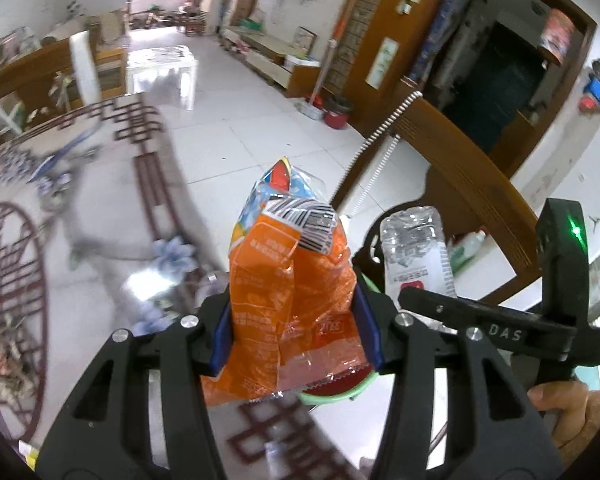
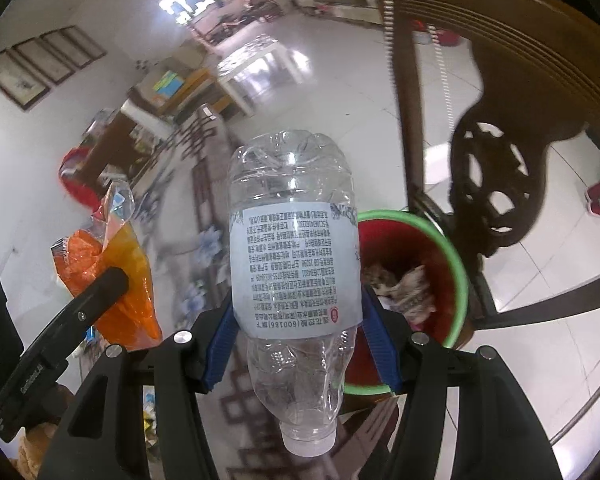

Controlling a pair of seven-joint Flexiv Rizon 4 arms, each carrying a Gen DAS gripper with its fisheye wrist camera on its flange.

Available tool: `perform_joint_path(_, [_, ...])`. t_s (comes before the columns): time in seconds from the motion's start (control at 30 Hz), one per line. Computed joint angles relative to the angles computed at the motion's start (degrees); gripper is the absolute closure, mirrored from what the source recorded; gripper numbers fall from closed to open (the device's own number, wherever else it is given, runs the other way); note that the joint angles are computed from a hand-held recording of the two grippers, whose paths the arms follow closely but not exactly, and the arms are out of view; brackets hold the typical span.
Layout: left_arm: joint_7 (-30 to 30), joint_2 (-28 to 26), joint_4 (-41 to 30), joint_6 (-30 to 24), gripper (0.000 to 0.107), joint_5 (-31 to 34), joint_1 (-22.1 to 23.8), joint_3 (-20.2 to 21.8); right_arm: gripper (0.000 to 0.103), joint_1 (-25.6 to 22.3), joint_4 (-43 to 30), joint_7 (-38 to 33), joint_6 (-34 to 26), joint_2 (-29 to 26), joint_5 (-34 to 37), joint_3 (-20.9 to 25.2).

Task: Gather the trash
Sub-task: 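Open both tools over the red bucket to drop the bag and bottle, then return the left tool to the table and grasp the white milk carton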

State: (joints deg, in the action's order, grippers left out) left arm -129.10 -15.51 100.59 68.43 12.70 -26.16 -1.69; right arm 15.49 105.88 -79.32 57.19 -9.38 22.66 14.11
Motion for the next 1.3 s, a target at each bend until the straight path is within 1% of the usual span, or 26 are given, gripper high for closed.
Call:
perform_joint_path(0.2, [2.7, -3.3, -3.5, -1.8, 0.055, -1.5, -0.6, -0.9, 0.046, -1.4, -0.7, -0.4, -0.2, -0.8, 1.4, -0.6])
perform_joint_path(0.23, [2.6, -3.5, -3.7, -2.2, 0.049, -1.6, -0.8, -0.7, 0.044, -1.5, -1.1, -0.4, -0.3, -1.1, 1.7, -0.7])
perform_joint_path(0.27, [2.2, -3.7, -3.9, -2.4, 0.036, -1.4, -1.1, -0.3, 0.043, -1.7, -1.4, -0.4, -0.5, -1.4, 2.0, -0.7])
perform_joint_path(0.3, [1.4, -3.8, -3.8, -1.8, 0.031, -1.0, -1.4, 0.2, 0.041, -2.0, -1.9, -0.6, -0.9, -1.8, 2.5, -0.7])
perform_joint_path(0.33, [1.0, -3.7, -3.6, -1.5, 0.030, -1.0, -1.5, 0.3, 0.036, -2.4, -2.4, -0.7, -1.4, -2.1, 3.2, -0.6])
perform_joint_path(0.4, [1.7, -3.5, -3.0, -1.3, 0.030, -2.2, -0.9, -0.1, 0.034, -2.6, -2.4, -0.1, -1.2, -2.1, 3.6, -0.6])
perform_joint_path(0.63, [0.4, -1.7, -0.6, -1.0, 0.030, -2.2, -0.5, 0.6, 0.034, -2.4, -2.4, 0.8, -1.3, -1.9, 2.3, -0.5])
perform_joint_path(0.83, [-3.9, 1.9, 2.9, -0.6, 0.030, 1.1, -0.2, 1.8, 0.034, -1.3, -2.4, 1.7, -1.0, -1.8, 1.0, -0.1])
perform_joint_path(1.03, [-7.2, 6.5, 9.1, 0.4, 0.030, 1.9, 2.2, 1.2, 0.034, 0.6, -2.2, 3.2, -0.7, -1.7, -0.9, 0.5])
perform_joint_path(1.3, [-8.0, 13.8, 17.6, 2.0, 0.030, 2.4, 6.9, 0.0, 0.034, 4.5, -1.7, 7.3, 0.6, -2.2, -4.4, 1.8])
